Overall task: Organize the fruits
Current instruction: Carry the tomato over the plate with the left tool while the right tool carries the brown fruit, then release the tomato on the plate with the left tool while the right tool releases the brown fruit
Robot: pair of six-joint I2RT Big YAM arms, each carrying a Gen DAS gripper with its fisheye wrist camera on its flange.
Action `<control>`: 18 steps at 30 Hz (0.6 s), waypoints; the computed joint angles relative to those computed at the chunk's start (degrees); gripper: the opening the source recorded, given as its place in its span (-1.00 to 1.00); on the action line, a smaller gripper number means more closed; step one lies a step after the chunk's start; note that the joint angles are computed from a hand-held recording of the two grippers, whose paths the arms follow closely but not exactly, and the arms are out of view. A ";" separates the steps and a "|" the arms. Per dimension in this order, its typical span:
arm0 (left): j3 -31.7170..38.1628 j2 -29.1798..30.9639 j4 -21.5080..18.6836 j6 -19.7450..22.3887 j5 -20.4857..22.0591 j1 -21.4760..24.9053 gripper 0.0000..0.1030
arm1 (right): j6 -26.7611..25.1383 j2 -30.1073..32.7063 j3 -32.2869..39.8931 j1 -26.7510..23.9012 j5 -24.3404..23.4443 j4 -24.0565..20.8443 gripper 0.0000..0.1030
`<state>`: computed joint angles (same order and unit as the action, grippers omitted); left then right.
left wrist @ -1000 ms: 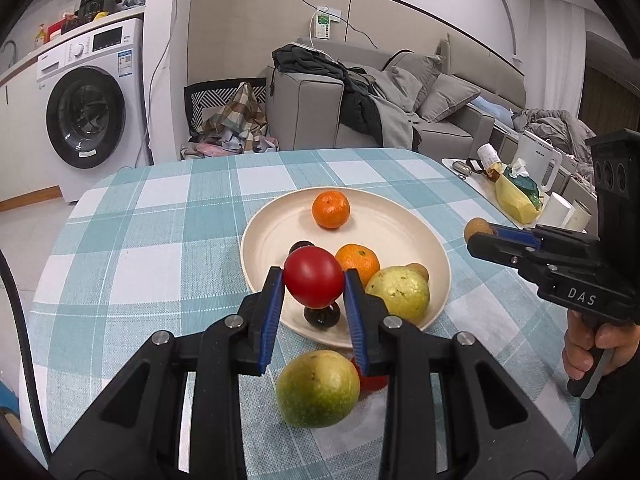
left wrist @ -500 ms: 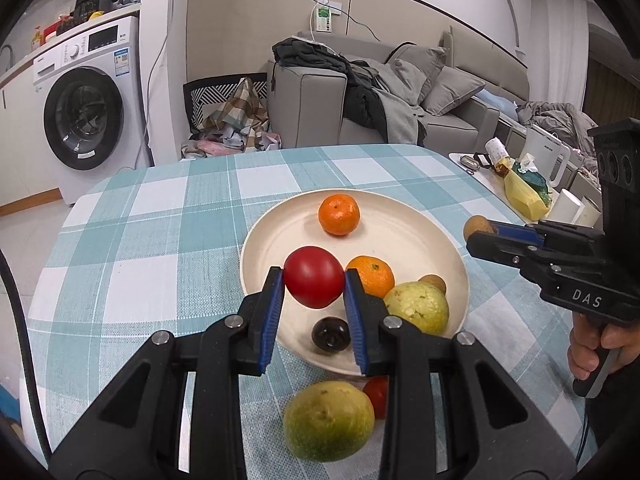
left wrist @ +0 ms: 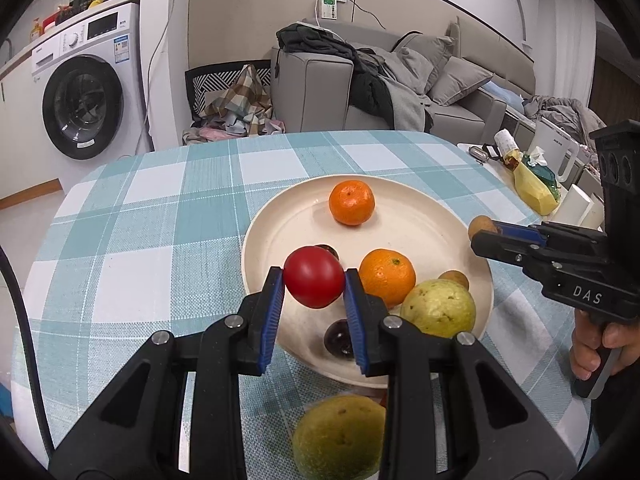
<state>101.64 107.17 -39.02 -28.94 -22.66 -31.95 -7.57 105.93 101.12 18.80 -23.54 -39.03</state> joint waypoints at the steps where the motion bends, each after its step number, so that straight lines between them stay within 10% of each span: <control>1: 0.09 0.15 -0.07 0.12 0.02 0.04 -0.47 | 0.16 0.24 0.23 -0.04 -0.01 -0.25 -0.50; 18: 1.31 1.40 -2.35 0.65 -0.36 -0.11 -0.47 | -1.76 1.17 0.71 0.64 1.95 -1.66 -0.50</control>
